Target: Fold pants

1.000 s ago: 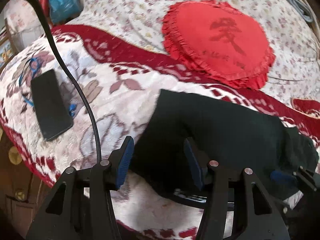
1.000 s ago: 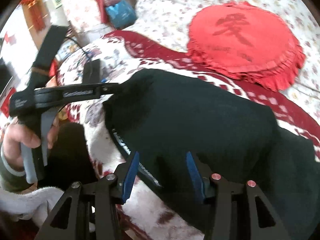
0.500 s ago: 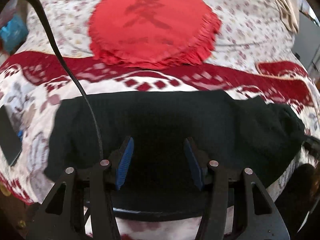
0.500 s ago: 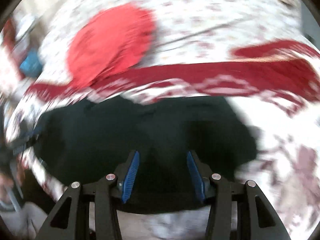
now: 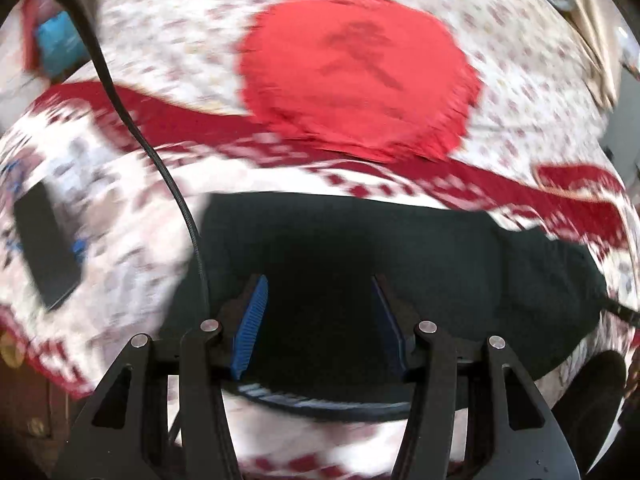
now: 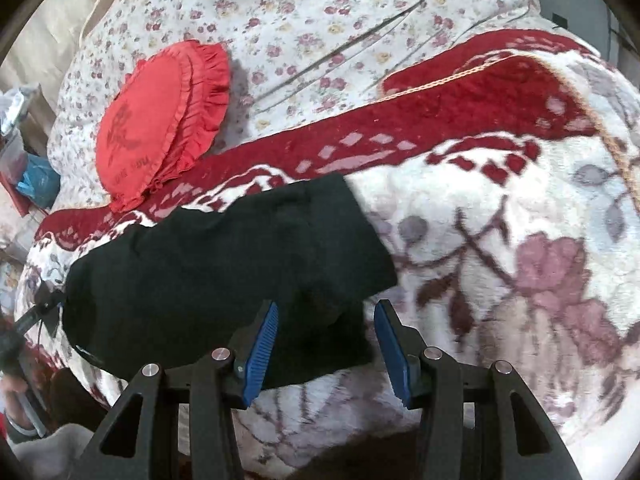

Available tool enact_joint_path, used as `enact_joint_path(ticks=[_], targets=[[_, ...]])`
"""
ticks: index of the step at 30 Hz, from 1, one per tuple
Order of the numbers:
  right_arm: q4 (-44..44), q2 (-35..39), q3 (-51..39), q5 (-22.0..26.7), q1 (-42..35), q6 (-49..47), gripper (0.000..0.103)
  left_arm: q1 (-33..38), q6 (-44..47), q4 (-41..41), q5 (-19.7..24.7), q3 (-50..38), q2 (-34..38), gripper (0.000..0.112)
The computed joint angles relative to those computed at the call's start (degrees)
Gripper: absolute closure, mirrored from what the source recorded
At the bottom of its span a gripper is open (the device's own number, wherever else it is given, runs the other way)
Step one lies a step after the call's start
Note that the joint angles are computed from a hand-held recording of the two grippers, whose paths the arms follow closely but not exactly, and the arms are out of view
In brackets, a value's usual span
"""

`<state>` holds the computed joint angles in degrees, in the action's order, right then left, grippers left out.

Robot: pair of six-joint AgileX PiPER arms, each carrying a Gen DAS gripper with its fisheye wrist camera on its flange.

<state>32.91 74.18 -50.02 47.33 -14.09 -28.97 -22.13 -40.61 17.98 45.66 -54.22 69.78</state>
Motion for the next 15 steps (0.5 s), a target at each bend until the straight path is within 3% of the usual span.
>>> enact_joint_path(ticks=[1, 2, 6, 9, 11, 15], targets=[[0.50, 0.24, 0.12, -0.15, 0.46, -0.28, 0.055, 3.42, 2.35, -2.15, 0.35, 1.46, -2.08, 0.044], [0.15, 0.53, 0.19, -0.70, 1.53, 0.28, 0.055, 7.90, 5.70, -5.41, 0.22, 3.16, -4.37, 0.040], [-1.11, 1.87, 0.22, -2.46, 3.58, 2.30, 0.054, 23.90, 18.89, -18.14, 0.65, 7.80, -9.25, 0.039], [-0.67, 2.47, 0.16, -2.92, 3.72, 2.46, 0.052, 32.09, 26.61, -27.22, 0.45, 9.85, -9.45, 0.039], [-1.20, 2.50, 0.06, -3.09, 4.33, 3.12, 0.048, 34.62, 30.21, -32.33, 0.29, 10.56, -8.81, 0.039], [-1.30, 2.71, -0.23, -2.76, 4.47, 2.99, 0.047, 31.06, 27.83, -33.71, -1.85, 10.62, -7.08, 0.039]])
